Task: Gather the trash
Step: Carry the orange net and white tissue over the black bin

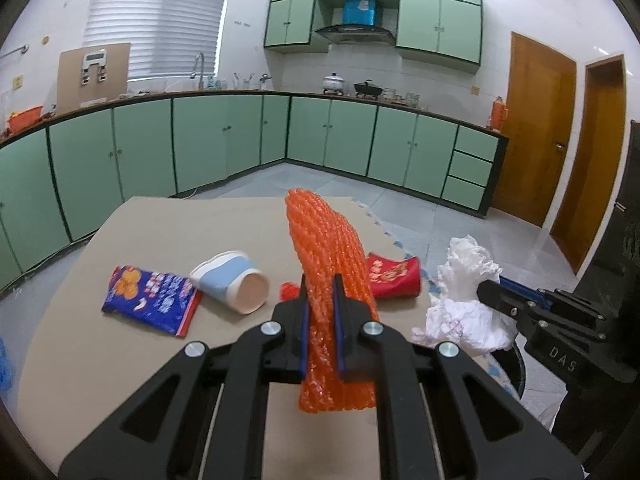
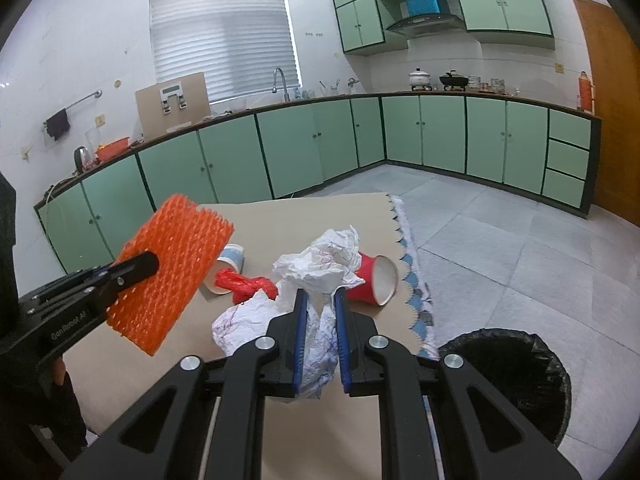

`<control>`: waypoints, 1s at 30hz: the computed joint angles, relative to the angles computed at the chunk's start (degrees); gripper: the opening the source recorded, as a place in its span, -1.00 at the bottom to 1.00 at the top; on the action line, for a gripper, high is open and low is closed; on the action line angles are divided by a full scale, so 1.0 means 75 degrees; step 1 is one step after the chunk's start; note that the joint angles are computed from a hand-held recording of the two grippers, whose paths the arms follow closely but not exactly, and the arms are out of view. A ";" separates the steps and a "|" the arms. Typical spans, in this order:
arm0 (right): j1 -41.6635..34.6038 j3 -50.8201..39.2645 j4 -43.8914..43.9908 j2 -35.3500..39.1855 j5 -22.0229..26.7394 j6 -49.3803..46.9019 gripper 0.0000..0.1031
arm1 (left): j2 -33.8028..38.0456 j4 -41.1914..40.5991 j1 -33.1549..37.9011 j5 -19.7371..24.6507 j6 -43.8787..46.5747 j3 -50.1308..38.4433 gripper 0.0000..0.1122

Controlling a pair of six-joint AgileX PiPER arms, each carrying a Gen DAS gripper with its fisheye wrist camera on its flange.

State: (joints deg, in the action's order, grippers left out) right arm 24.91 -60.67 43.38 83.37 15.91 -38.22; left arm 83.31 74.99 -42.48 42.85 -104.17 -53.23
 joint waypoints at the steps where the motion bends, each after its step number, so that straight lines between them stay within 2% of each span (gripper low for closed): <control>1: -0.0081 0.0020 0.0043 -0.0035 0.0026 -0.0052 -0.73 | 0.0058 0.0008 0.0006 -0.0065 0.0048 -0.0089 -0.86; 8: -0.1145 0.0091 0.0761 -0.0190 0.0316 -0.0883 -0.73 | 0.0922 -0.0103 -0.0076 -0.0484 0.0662 -0.1287 -0.86; 14: -0.2328 0.0092 0.1368 -0.0136 0.0610 -0.1685 -0.73 | 0.2039 -0.0371 -0.0169 -0.0996 0.1319 -0.2617 -0.86; 21: -0.3606 0.0062 0.1827 0.0348 0.0777 -0.2405 -0.73 | 0.3716 -0.1671 -0.0169 -0.1689 0.2956 -0.4551 -0.86; 30: -0.4612 -0.0246 0.2350 0.1344 0.0753 -0.3265 -0.73 | 0.5784 -0.3670 -0.0160 -0.1739 0.5363 -0.7252 -0.86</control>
